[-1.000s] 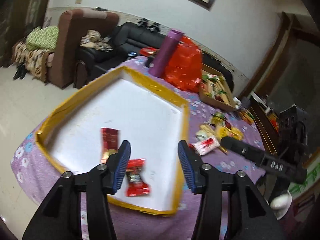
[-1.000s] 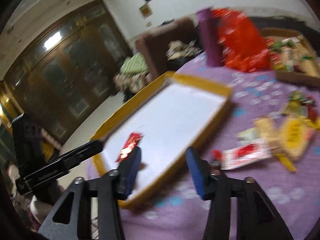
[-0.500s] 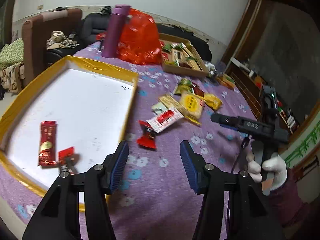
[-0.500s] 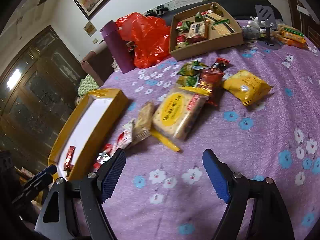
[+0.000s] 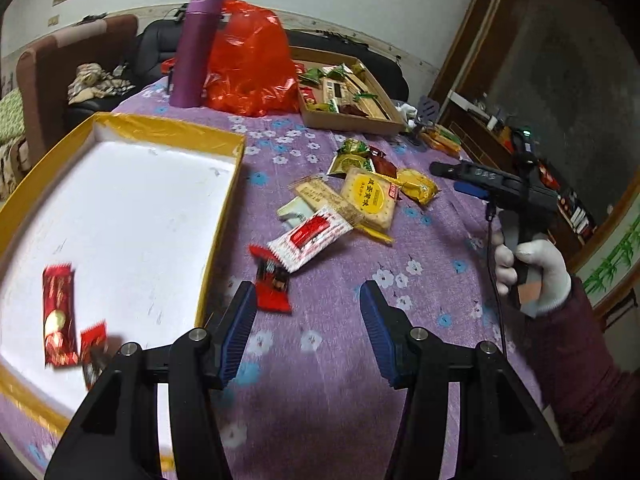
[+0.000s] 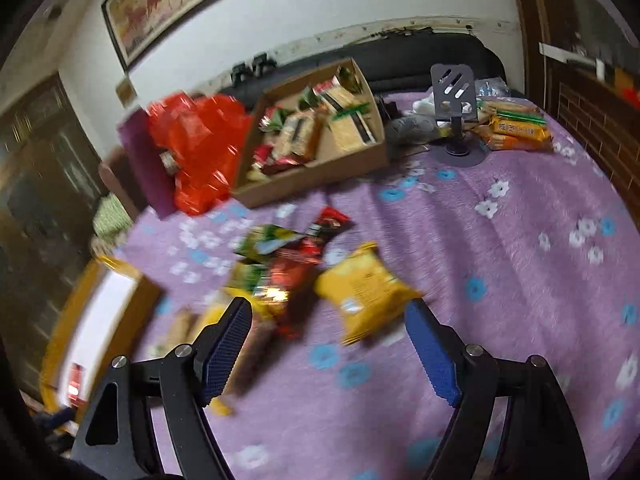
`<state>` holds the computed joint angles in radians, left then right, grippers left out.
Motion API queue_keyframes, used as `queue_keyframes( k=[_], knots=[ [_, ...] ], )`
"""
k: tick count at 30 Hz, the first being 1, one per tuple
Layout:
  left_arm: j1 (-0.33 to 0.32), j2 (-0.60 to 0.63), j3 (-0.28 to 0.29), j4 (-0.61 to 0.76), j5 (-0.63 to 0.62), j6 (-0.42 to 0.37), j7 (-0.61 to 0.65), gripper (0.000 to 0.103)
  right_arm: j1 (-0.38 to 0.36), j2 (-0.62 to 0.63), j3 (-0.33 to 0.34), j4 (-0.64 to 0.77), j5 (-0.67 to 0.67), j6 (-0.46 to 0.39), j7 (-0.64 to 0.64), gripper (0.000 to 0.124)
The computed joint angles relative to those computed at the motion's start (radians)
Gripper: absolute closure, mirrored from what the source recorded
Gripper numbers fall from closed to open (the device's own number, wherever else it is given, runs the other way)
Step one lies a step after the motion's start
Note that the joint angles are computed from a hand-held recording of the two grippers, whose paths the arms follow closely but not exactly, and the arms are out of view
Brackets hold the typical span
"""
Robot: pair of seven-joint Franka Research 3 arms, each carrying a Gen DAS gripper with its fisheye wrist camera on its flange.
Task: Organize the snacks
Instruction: 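Grasp a white-red snack stick with the left tool while the right tool grasps a yellow cracker pack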
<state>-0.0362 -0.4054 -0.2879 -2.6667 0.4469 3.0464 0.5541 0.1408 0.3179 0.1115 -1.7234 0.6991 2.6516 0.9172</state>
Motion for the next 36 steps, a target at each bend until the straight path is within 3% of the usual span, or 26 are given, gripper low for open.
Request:
queue_keyframes(
  k=[4,8,13,22,25,26,28,30,31,36],
  knots=[
    [-0.002,0.098,0.019,0.086,0.016,-0.026,0.054,0.051,0.032,0.085,-0.028,0.080,-0.124,0.008,0.040,0.043],
    [-0.050,0.181,0.067,0.156,-0.017,-0.064,0.129,0.051,0.044,0.138,-0.031,0.117,-0.209,0.043,0.056,0.043],
    [-0.091,0.283,0.099,0.251,-0.069,-0.111,0.243,0.051,0.031,0.176,-0.007,0.138,-0.231,0.045,0.033,0.043],
    [-0.100,0.425,0.114,0.381,-0.180,-0.214,0.410,0.051,0.011,0.204,0.008,0.195,-0.221,-0.059,0.007,0.047],
    [-0.104,0.441,0.119,0.393,-0.068,-0.212,0.344,0.052,0.013,0.201,0.005,0.190,-0.218,-0.054,0.007,0.059],
    [-0.109,0.443,0.121,0.400,-0.014,-0.229,0.305,0.054,0.017,0.200,0.001,0.187,-0.223,-0.049,0.011,0.071],
    [-0.119,0.442,0.121,0.409,0.080,-0.259,0.236,0.078,0.017,0.194,0.001,0.182,-0.224,-0.052,0.010,0.075],
    [-0.113,0.431,0.117,0.389,0.038,-0.225,0.254,0.083,0.009,0.191,0.010,0.177,-0.207,-0.059,-0.001,0.077],
    [-0.112,0.419,0.119,0.376,0.050,-0.208,0.231,0.093,0.008,0.187,0.011,0.173,-0.203,-0.056,-0.004,0.078],
    [-0.097,0.363,0.113,0.317,0.064,-0.137,0.156,0.093,-0.001,0.180,0.017,0.164,-0.165,-0.059,-0.010,0.078]
  ],
)
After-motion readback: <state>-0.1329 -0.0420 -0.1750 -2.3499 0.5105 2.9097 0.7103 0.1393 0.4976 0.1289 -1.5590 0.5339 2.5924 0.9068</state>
